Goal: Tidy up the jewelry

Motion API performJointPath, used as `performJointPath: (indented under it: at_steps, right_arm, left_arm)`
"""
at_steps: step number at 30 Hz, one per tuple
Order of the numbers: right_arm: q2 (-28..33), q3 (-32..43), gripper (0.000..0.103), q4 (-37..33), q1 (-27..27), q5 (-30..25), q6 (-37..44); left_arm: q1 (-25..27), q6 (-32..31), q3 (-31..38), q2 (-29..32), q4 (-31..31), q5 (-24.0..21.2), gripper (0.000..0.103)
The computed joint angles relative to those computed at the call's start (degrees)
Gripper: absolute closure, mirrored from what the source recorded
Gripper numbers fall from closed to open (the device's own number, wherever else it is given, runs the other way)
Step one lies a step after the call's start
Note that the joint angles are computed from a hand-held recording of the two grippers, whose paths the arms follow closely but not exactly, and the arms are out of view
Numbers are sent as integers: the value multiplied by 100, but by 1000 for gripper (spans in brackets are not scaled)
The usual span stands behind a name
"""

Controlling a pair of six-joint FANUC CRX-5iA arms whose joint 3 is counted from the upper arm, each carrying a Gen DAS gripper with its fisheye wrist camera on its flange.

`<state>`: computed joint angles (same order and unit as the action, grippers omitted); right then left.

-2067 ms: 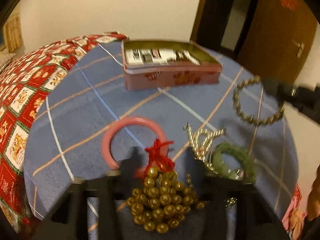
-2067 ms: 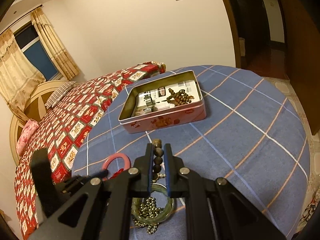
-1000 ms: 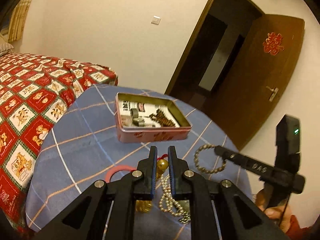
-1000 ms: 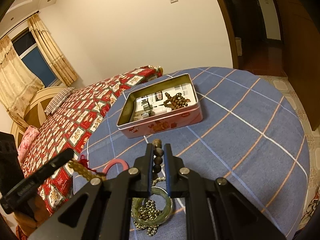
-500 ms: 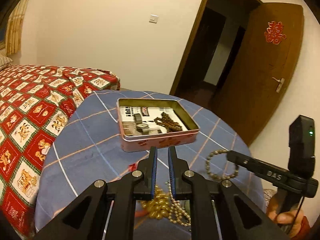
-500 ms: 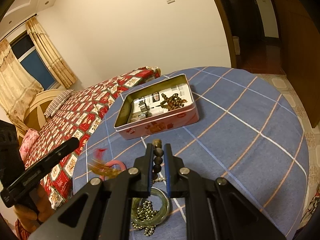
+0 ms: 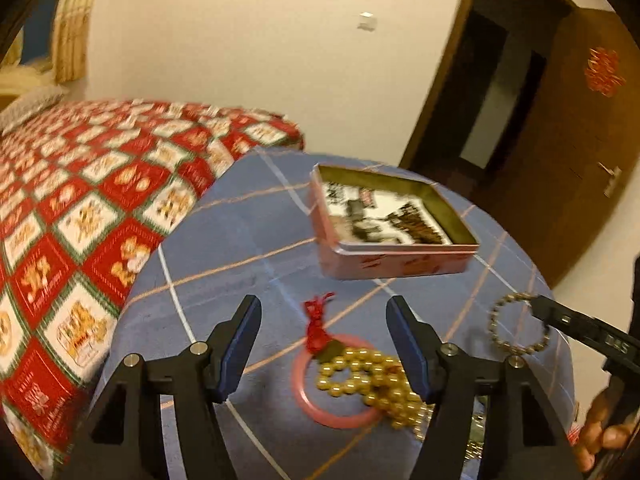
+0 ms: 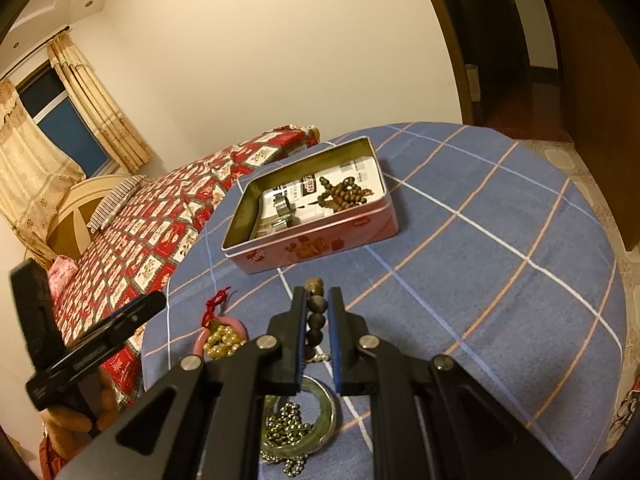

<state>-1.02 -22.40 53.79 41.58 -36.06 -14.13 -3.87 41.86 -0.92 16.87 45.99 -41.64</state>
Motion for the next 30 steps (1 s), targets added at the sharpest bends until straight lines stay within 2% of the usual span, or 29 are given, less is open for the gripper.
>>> performJointPath:
  at_steps: [2, 4, 6, 7, 8, 10, 11, 12, 14, 21, 25, 30]
  right_arm:
    - [29, 26, 89, -59, -9, 3, 60]
    - [47, 44, 90, -128, -12, 8, 109]
    - [62, 62, 89, -179, -27, 1, 155]
    - [64, 68, 90, -210, -32, -6, 175]
    - [70, 77, 89, -232, -43, -4, 190]
    - [73, 84, 90, -275, -66, -6, 215]
    - [83, 94, 90, -298, -83, -2, 240]
    - [93, 105, 90, -320, -96, -6, 258]
    - [106, 115, 90, -370, -123, 21, 276]
    - [119, 101, 90, -323, -244, 269, 257]
    - [89, 127, 90, -231, -331, 403, 232]
    - [122, 284, 89, -4, -497, 564, 236]
  left_arm:
    - [-13, 234, 244, 213, -233, -178, 38]
    - [-93, 752, 693, 496, -869, -339, 38]
    - [-151, 963, 948, 686, -1125, -463, 45]
    - [-172, 1066, 1093, 785, -1247, -567, 58]
    - [-202, 1208, 1299, 925, -1424, -715, 66]
    - [-244, 1285, 1442, 1016, -1635, -776, 75]
    - [-264, 1245, 1468, 1015, -1728, -759, 89]
    - [-263, 1202, 1528, 1043, -1749, -845, 96]
    - [-190, 1019, 1445, 1038, -1387, -921, 98]
    - [-72, -93, 728, 502, 207, -514, 98]
    - [-133, -557, 608, 338, 752, -357, 98]
    - [-292, -815, 691, 375, 1044, -264, 98]
